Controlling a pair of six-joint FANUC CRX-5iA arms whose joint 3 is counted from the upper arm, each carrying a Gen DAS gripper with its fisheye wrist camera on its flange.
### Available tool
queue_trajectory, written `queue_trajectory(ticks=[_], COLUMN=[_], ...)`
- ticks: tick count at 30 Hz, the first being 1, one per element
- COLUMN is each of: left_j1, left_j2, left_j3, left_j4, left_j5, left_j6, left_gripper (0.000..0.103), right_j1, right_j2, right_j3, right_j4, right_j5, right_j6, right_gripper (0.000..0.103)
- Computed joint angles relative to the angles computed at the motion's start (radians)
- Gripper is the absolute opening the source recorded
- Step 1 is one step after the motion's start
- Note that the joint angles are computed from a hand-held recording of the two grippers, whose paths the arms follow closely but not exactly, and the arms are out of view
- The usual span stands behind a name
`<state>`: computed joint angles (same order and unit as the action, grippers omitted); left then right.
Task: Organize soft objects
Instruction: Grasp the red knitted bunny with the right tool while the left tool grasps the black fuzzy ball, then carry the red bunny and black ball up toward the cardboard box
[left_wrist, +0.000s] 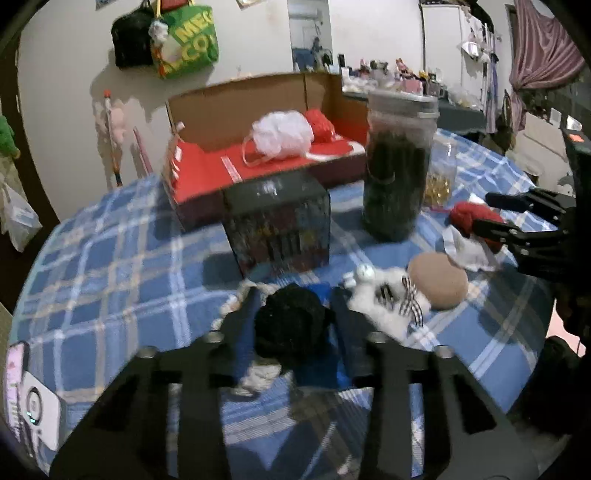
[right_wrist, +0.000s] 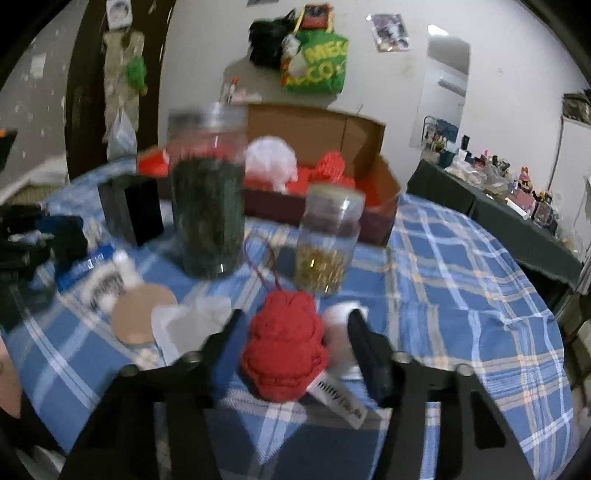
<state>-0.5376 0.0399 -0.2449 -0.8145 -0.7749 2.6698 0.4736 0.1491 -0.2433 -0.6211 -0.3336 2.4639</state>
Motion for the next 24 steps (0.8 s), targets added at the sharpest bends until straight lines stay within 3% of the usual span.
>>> queue_trajectory(ticks=[6, 8, 17, 24], left_j1=[-0.039, -0.054, -0.055, -0.053], left_j2=[-0.014, -0.022, -0.019, 0.01], left_j3=[0.005, 0.012, 0.04, 0.072], left_j4=[-0.051, -0.075, -0.086, -0.065], left_j5=[-0.017, -0.028, 0.026, 0.092], left_j6=[0.055, 0.069, 0.085, 0.049], left_gripper=[0.028, 0.028, 0.028, 0.028], right_j1=[-0.083, -0.095, -0.155, -0.185], right_j2=[0.005, -0.004, -0.052, -0.055], right_j3=[0.054, 0.056, 0.074, 0.087], right_j4=[-0.183, -0.214, -0.395, -0.469], right_j5=[-0.13, -0.133, -0.201, -0.291], right_j6=[0.147, 0.17, 0.298, 0.338], right_gripper=[0.038, 0.038, 0.038, 0.038])
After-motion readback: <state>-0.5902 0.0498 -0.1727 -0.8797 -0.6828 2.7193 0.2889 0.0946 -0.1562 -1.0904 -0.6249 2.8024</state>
